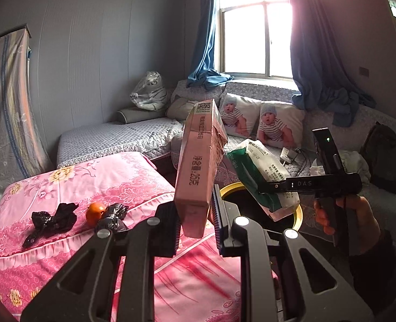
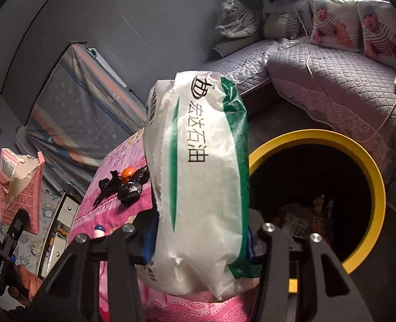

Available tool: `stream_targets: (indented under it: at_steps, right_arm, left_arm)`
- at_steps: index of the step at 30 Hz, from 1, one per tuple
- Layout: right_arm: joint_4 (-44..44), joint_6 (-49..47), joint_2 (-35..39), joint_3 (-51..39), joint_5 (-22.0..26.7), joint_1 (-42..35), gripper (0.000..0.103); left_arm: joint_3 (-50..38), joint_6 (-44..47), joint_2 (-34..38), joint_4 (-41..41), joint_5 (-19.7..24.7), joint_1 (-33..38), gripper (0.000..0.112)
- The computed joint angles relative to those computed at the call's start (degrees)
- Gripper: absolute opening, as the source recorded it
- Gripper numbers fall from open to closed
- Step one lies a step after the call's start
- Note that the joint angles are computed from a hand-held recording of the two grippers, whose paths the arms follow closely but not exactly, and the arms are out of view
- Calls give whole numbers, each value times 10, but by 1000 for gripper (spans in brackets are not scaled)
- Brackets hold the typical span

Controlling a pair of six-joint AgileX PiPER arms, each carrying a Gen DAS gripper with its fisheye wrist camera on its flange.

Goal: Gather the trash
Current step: 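Carry the bag and carton over the bin and open both tools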

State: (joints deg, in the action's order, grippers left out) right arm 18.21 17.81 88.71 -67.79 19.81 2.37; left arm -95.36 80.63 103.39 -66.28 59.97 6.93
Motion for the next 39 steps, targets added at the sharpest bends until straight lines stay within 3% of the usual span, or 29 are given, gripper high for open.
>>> stream_targets:
  at_steps: [12, 15, 19, 25, 33, 39]
  right_arm:
    - [-256, 254, 23, 43, -26, -35, 47]
    - [-242, 241, 35, 48, -36, -45, 47]
    - [-376, 374, 56, 28, -1, -32, 48]
    - [-340, 347, 88, 7, 19, -42, 48]
    - [-305, 319, 102, 7, 15, -60, 53]
    - [-328, 344, 92, 19, 0, -71, 72]
  left_arm:
    - [4, -14, 4, 22, -32, -75, 19]
    - [-9, -30, 14, 36, -48, -100, 19]
    - [-53, -73, 50, 72, -76, -141, 19]
    - [-164, -199, 135, 179, -92, -206, 19]
    - [-376, -362, 271, 271, -18, -241, 19]
    - [-526, -446, 357, 306, 34, -257, 19]
